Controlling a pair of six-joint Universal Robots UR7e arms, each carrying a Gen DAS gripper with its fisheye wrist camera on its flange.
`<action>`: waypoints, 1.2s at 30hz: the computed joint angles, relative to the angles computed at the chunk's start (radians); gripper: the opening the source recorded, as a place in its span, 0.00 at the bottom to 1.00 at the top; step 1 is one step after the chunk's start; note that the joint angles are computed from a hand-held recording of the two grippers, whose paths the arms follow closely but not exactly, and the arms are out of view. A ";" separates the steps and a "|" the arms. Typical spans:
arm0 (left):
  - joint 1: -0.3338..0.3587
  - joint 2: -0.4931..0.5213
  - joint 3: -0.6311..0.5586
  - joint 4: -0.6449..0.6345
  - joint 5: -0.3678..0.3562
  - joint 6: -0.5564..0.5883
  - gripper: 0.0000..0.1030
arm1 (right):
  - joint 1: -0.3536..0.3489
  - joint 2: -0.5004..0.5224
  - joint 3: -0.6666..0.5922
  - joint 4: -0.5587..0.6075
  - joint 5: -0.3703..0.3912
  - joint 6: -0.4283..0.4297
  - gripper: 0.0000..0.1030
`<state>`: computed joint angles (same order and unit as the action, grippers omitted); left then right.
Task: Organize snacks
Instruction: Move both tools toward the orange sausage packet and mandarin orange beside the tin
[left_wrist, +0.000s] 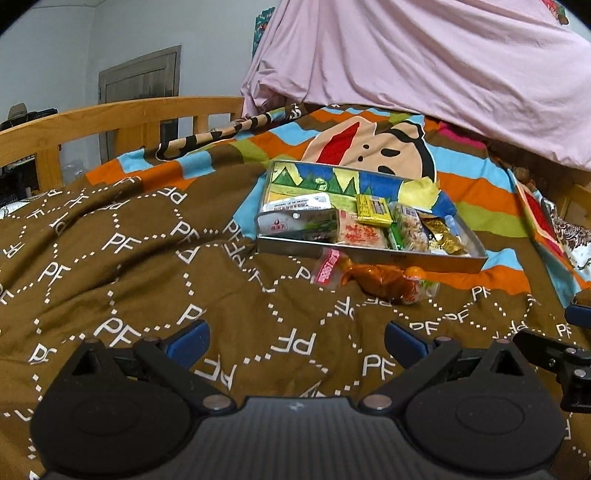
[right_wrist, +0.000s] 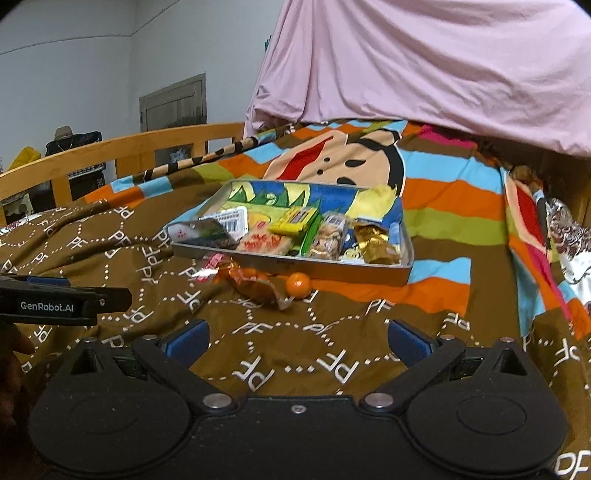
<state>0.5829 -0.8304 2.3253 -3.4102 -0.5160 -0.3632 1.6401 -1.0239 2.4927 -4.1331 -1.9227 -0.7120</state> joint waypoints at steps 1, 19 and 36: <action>0.001 -0.002 0.000 0.011 -0.001 -0.008 1.00 | -0.002 0.000 0.000 0.004 -0.001 0.004 0.99; 0.008 0.008 -0.003 0.008 -0.008 -0.035 1.00 | -0.027 -0.004 -0.007 0.069 0.002 0.043 0.99; 0.038 0.022 -0.035 -0.037 -0.008 0.042 1.00 | -0.045 0.007 -0.034 0.091 0.015 0.085 0.99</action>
